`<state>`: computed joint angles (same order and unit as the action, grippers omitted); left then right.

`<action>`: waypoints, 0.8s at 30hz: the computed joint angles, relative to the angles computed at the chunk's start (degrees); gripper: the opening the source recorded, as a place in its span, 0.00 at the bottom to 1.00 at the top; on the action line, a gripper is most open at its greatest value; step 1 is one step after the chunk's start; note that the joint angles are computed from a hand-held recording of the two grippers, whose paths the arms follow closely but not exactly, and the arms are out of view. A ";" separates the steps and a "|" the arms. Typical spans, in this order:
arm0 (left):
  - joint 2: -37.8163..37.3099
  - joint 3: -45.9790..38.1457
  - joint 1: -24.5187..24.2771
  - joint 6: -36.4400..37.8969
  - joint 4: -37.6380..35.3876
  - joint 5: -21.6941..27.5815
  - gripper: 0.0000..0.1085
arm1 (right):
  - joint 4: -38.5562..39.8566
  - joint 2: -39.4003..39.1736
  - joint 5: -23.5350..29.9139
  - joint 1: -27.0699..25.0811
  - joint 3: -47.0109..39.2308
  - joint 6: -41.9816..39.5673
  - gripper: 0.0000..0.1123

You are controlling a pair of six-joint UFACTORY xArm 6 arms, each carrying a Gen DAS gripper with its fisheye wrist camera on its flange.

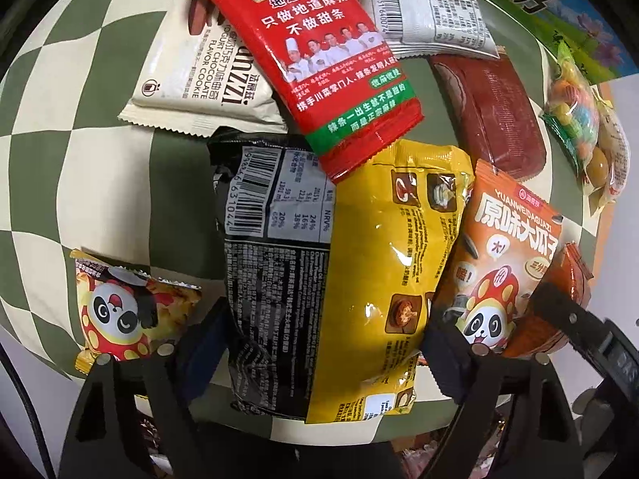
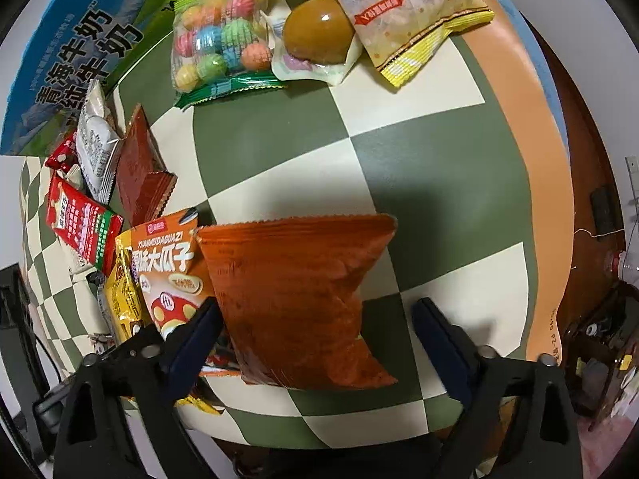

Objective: Organize snacks
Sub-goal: 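Grasp the black-and-yellow bag with left tool while right tool grasps the orange chip bag, then carry both bags into the cardboard box and open both tools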

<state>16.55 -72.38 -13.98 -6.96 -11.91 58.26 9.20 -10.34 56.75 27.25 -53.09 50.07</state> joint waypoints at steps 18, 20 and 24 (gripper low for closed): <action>-19.77 8.60 -3.66 -6.71 4.37 3.04 0.80 | -1.19 -6.59 1.91 0.18 1.24 -1.87 0.44; -22.09 8.56 -4.36 -7.56 5.00 3.76 0.80 | -0.65 -8.21 2.17 -0.03 1.23 -2.84 0.44; -25.70 6.53 -5.93 -9.01 5.86 4.97 0.80 | -0.83 -11.19 2.54 -0.10 0.32 -4.86 0.44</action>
<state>-9.15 -65.85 -19.92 -15.96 -6.05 63.23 8.37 -21.52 59.29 27.15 -52.76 45.21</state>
